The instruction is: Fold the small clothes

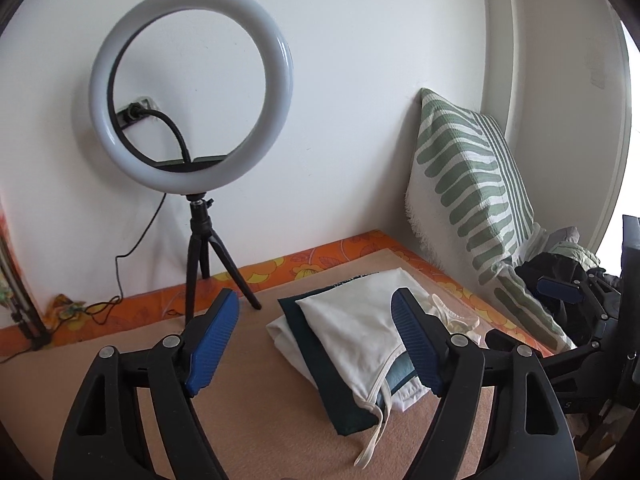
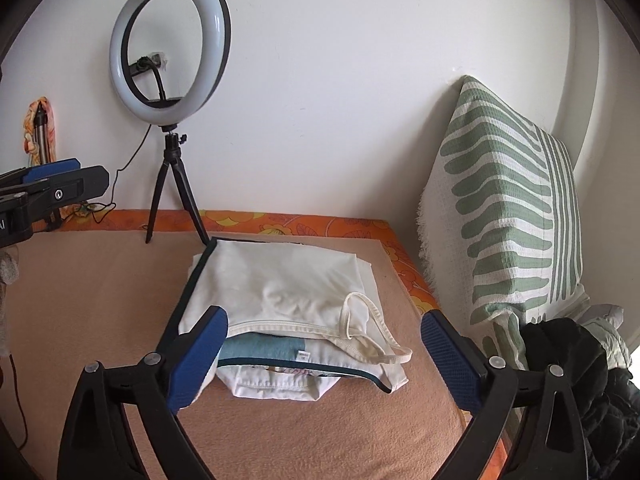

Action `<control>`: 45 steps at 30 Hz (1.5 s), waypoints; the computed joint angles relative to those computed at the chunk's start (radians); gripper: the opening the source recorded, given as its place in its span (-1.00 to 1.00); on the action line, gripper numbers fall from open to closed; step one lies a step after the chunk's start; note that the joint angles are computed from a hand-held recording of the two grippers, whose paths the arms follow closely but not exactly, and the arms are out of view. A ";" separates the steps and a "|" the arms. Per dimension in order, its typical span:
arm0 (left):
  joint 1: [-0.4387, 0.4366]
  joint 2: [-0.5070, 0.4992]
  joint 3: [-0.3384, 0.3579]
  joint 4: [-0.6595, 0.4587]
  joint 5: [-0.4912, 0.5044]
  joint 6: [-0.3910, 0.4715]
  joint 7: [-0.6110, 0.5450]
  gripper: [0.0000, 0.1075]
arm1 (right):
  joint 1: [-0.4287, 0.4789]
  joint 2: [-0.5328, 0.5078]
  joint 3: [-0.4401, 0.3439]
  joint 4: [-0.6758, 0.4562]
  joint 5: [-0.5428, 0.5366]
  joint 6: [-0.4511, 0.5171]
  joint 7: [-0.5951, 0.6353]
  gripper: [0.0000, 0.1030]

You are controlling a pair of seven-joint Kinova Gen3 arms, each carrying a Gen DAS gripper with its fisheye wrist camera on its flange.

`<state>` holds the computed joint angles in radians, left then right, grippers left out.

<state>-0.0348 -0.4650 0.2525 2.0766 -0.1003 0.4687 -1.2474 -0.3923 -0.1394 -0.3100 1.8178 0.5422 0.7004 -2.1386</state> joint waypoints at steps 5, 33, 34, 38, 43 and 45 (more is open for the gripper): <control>0.036 -0.140 -0.051 0.009 0.019 0.098 -0.029 0.52 | -0.017 -0.074 -0.085 0.016 0.025 0.042 -0.073 1.00; -0.040 -0.710 -0.133 0.128 0.066 0.575 -0.181 0.90 | 0.292 -0.330 -0.701 0.145 -0.006 0.104 -0.509 1.00; -0.043 -0.721 -0.137 0.130 0.068 0.588 -0.180 0.90 | 0.300 -0.337 -0.702 0.147 -0.020 0.094 -0.500 1.00; -0.050 -0.734 -0.137 0.140 0.063 0.603 -0.194 0.90 | 0.350 -0.374 -0.721 0.161 -0.063 0.051 -0.476 1.00; -0.059 -0.749 -0.128 0.145 0.063 0.612 -0.207 0.90 | 0.383 -0.402 -0.719 0.170 -0.128 0.014 -0.424 1.00; -0.060 -0.752 -0.127 0.145 0.065 0.612 -0.211 0.90 | 0.402 -0.412 -0.725 0.170 -0.151 0.006 -0.402 1.00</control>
<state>-0.0953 -1.2168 0.1259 2.2221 -0.0353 1.0811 -1.4586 0.0097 -0.5513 -1.0349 1.9882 0.3914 0.7068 -2.5403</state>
